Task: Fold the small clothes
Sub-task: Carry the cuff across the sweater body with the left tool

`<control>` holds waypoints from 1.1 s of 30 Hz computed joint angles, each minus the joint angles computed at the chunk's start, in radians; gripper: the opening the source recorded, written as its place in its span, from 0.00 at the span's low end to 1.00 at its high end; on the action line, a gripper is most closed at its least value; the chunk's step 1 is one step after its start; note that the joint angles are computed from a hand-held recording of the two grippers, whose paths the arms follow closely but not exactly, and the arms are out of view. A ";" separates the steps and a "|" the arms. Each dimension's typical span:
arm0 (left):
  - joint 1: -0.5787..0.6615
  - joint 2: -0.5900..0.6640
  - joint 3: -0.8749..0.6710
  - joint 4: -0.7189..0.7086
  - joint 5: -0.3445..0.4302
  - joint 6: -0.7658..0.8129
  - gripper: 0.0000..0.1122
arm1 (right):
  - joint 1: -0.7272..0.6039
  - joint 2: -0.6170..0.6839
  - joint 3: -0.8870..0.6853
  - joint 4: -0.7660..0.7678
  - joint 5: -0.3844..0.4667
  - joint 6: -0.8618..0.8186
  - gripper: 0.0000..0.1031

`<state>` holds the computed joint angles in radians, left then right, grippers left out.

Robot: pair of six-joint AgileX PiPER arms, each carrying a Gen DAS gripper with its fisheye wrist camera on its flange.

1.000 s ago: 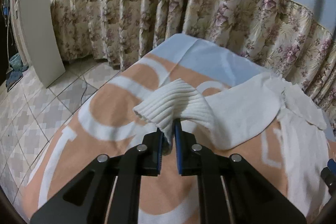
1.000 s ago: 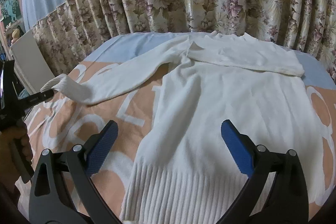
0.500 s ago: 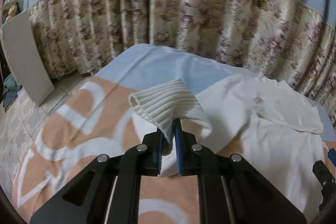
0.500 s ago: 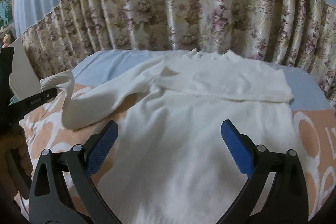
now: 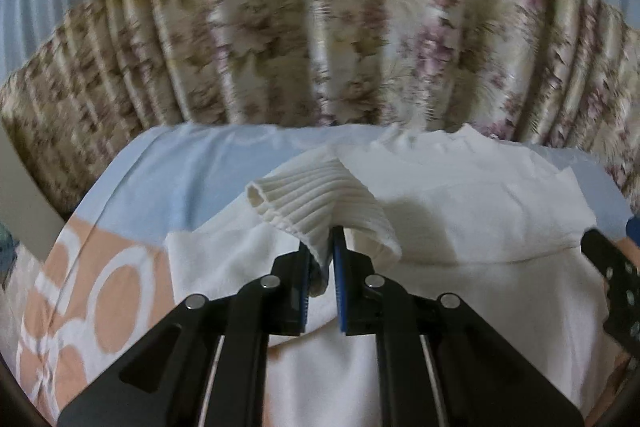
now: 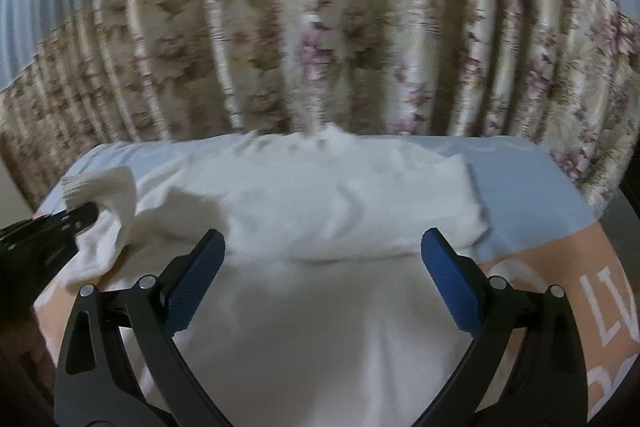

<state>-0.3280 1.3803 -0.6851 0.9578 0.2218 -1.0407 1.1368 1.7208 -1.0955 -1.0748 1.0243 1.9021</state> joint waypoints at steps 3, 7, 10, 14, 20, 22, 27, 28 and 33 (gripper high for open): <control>-0.073 0.087 -0.069 0.094 0.024 -0.116 0.09 | -0.070 -0.012 0.031 -0.013 0.002 -0.014 0.96; -0.169 0.209 -0.194 0.123 0.071 -0.168 0.09 | -0.154 -0.040 0.093 -0.048 -0.074 -0.007 0.96; -0.232 0.286 -0.282 0.079 0.093 -0.143 0.09 | -0.191 -0.071 0.149 -0.071 -0.110 0.009 0.96; -0.320 0.405 -0.401 -0.010 0.111 -0.087 0.09 | -0.249 -0.103 0.214 -0.093 -0.149 0.011 0.97; -0.442 0.539 -0.516 -0.054 0.112 -0.088 0.09 | -0.379 -0.192 0.354 -0.124 -0.199 -0.013 0.97; -0.465 0.566 -0.537 -0.023 0.113 -0.131 0.10 | -0.422 -0.224 0.397 -0.134 -0.238 -0.012 0.97; -0.472 0.544 -0.493 0.074 0.106 -0.226 0.47 | -0.456 -0.242 0.434 -0.139 -0.250 -0.034 0.97; -0.471 0.519 -0.460 0.141 0.107 -0.306 0.57 | -0.455 -0.244 0.435 -0.140 -0.251 -0.030 0.97; -0.428 0.390 -0.313 0.335 0.091 -0.506 0.64 | -0.449 -0.236 0.421 -0.136 -0.259 -0.016 0.97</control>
<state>-0.7561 1.7699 -0.9976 1.2930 0.3131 -1.5471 0.6883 1.4845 -0.6742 -1.2104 0.7651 1.8857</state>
